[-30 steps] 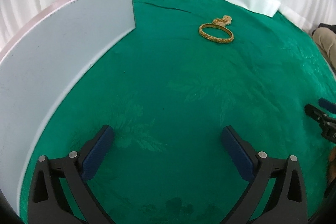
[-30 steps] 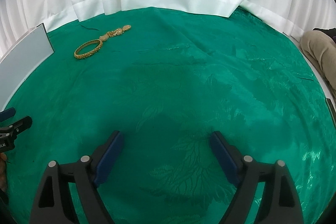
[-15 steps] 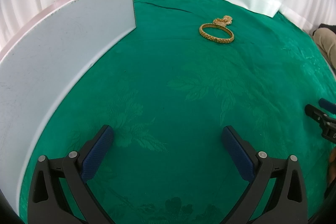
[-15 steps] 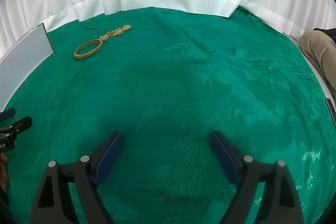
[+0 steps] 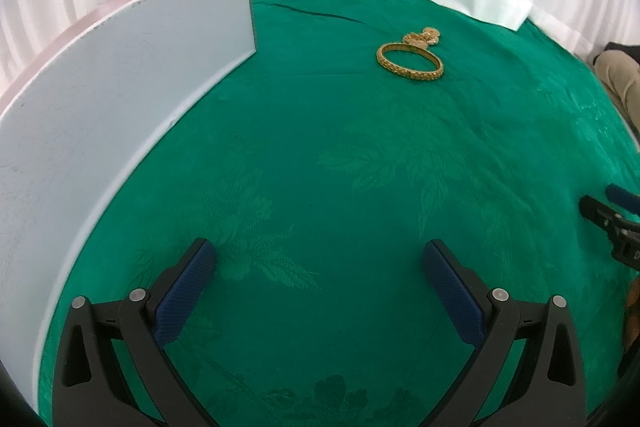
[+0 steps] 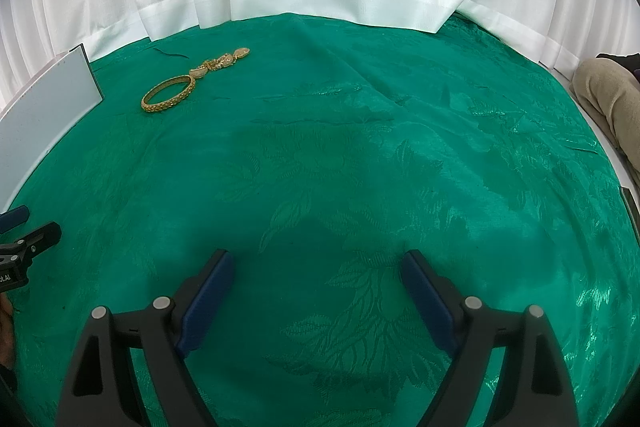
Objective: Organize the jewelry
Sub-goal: 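Lower the left gripper around the gold bangle and close on it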
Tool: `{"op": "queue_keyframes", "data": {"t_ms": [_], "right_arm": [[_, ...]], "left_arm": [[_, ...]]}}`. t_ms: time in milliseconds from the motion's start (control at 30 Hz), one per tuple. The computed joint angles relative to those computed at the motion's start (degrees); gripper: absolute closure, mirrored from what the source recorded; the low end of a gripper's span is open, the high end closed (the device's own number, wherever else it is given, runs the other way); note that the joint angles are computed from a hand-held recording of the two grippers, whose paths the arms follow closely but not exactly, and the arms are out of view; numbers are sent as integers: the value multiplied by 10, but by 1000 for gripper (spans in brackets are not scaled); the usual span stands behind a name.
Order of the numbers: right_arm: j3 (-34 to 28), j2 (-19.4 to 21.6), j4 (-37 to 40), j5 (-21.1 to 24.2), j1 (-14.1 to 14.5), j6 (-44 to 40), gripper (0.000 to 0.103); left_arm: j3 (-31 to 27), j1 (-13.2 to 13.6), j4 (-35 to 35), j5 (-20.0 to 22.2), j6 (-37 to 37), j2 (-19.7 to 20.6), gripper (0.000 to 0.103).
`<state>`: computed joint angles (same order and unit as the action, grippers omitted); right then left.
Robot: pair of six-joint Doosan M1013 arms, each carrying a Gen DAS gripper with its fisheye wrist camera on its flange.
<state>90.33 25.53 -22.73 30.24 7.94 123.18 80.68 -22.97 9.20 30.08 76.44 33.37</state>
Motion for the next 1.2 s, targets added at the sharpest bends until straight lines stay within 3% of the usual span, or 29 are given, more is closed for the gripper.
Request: {"op": "queue_keyframes", "data": {"t_ms": [67, 133, 300, 367, 433, 700, 833, 900, 967, 1000, 1200], "right_arm": [[0, 0, 0, 0, 0, 0, 15], [0, 0, 0, 0, 0, 0, 15], [-1, 0, 2, 1, 0, -1, 14], [0, -1, 3, 0, 0, -2, 14], [0, 0, 4, -1, 0, -3, 14], [0, 0, 5, 0, 0, -3, 13], [0, 0, 5, 0, 0, -3, 13], [0, 0, 5, 0, 0, -3, 13], [0, 0, 4, 0, 0, -2, 12], [0, -1, 4, 0, 0, -1, 12], [1, -1, 4, 0, 1, -1, 12]], "left_arm": [[-10, 2, -21, 20, 29, 3, 1], [-35, 4, -46, 70, 57, 10, 1], [-93, 23, -187, 119, 176, 12, 1], [-138, 28, -239, 152, 221, 27, 1], [-212, 28, -267, 214, 250, 64, 1], [-403, 2, -216, 282, 206, 194, 1], [-491, -8, -173, 340, 171, 252, 1], [-487, -12, -153, 330, 172, 252, 3], [-462, -19, -107, 304, 176, 240, 17], [-450, -19, -105, 292, 182, 234, 33], [-389, -17, -96, 258, 169, 199, 34]]}}
